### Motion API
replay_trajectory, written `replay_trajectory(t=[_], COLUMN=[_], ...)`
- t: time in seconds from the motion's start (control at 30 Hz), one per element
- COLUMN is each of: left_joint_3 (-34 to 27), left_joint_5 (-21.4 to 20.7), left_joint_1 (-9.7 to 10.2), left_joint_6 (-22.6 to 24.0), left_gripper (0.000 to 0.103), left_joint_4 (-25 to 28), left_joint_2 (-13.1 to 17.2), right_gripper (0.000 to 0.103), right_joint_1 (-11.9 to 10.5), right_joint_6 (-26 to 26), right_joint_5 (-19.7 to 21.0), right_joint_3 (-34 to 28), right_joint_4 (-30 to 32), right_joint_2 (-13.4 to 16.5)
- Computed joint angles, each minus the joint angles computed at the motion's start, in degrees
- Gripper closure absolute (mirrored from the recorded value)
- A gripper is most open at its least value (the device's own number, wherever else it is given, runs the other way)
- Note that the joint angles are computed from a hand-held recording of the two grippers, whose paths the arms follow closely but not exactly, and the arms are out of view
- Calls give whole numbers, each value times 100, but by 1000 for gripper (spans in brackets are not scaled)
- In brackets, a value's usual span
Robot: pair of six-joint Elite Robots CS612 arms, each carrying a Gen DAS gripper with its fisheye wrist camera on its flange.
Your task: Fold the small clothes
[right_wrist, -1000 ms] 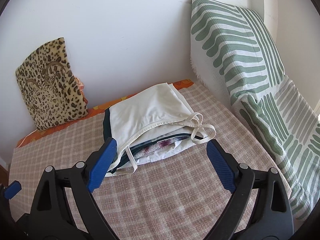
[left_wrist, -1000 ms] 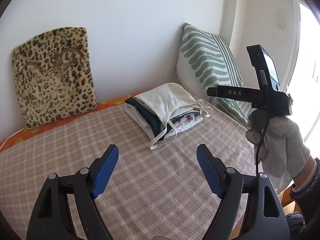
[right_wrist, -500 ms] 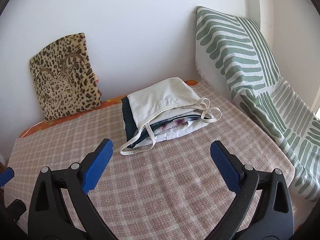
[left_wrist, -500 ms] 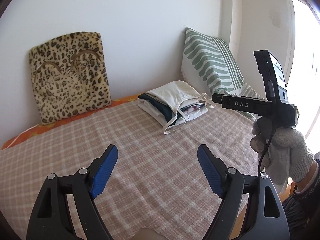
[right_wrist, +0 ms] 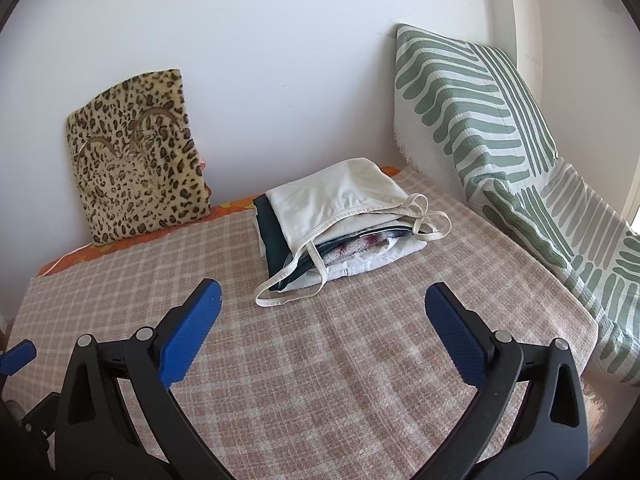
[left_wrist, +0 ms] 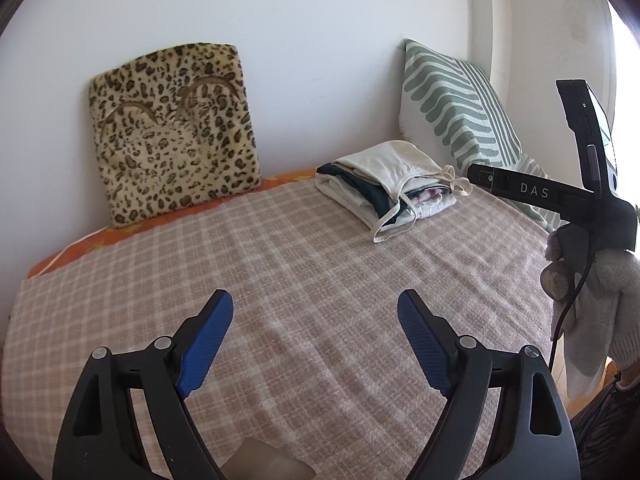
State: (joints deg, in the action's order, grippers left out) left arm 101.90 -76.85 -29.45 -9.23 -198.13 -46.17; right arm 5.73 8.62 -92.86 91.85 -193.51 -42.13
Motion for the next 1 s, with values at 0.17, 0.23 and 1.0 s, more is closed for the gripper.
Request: replay_trajectory(t=[0.17,0.23,1.0], left_joint_3=[-7,2,36], left_joint_5=[186,366,443], left_joint_1=[-3,-34,-47], left_joint_6=[-121,-67,166], left_gripper=[17,16,15], left_joint_4=[214,202,38], left_joint_2=[-10,-5,7], right_gripper=[0,0,0], right_joint_1=[8,10,19], right_joint_6=[-55,-73,-133], right_joint_5=[-51,-78,-144], right_joint_3=[-6,-10,-32], right_joint_4=[21,24,44], right_joint_2=[48,65,104])
